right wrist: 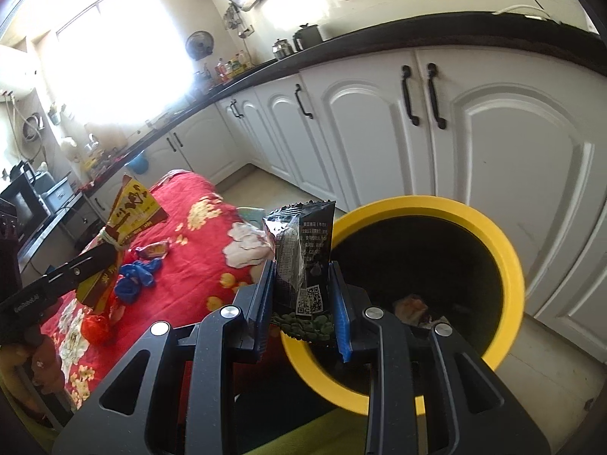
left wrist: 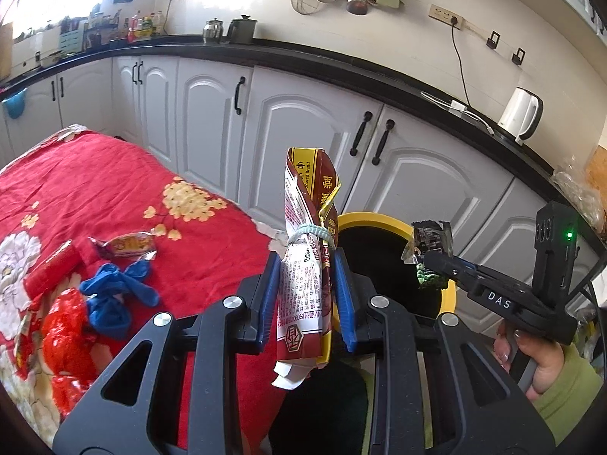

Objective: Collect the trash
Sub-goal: 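Carry the wrapper and snack bag with both grippers over the yellow bin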

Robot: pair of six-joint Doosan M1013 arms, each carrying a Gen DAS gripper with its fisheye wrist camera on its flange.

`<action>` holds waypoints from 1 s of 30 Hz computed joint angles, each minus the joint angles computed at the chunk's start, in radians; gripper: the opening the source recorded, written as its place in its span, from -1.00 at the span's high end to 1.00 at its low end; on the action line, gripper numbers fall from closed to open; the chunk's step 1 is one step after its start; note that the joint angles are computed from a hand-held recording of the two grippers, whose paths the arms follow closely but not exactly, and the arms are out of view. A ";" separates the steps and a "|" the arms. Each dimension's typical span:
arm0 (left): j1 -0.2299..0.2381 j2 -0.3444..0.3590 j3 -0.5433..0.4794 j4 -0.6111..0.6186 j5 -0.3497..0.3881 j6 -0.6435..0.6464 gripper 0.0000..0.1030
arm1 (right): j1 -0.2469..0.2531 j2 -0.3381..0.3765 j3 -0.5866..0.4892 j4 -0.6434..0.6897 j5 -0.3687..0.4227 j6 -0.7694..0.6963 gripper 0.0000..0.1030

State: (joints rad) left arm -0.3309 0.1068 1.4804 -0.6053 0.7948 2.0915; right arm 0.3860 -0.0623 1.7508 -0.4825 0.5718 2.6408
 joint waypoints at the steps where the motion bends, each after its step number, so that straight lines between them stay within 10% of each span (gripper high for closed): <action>1: -0.003 0.000 0.000 0.001 0.000 -0.001 0.59 | -0.003 -0.004 0.006 -0.003 0.000 0.007 0.49; 30: -0.121 0.056 -0.016 0.055 0.039 -0.007 0.58 | -0.066 -0.055 0.099 -0.066 0.026 0.136 0.48</action>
State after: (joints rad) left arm -0.4523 0.1625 1.4643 -0.5502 0.8341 2.0843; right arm 0.3204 -0.1168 1.8503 -0.5483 0.5978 2.7770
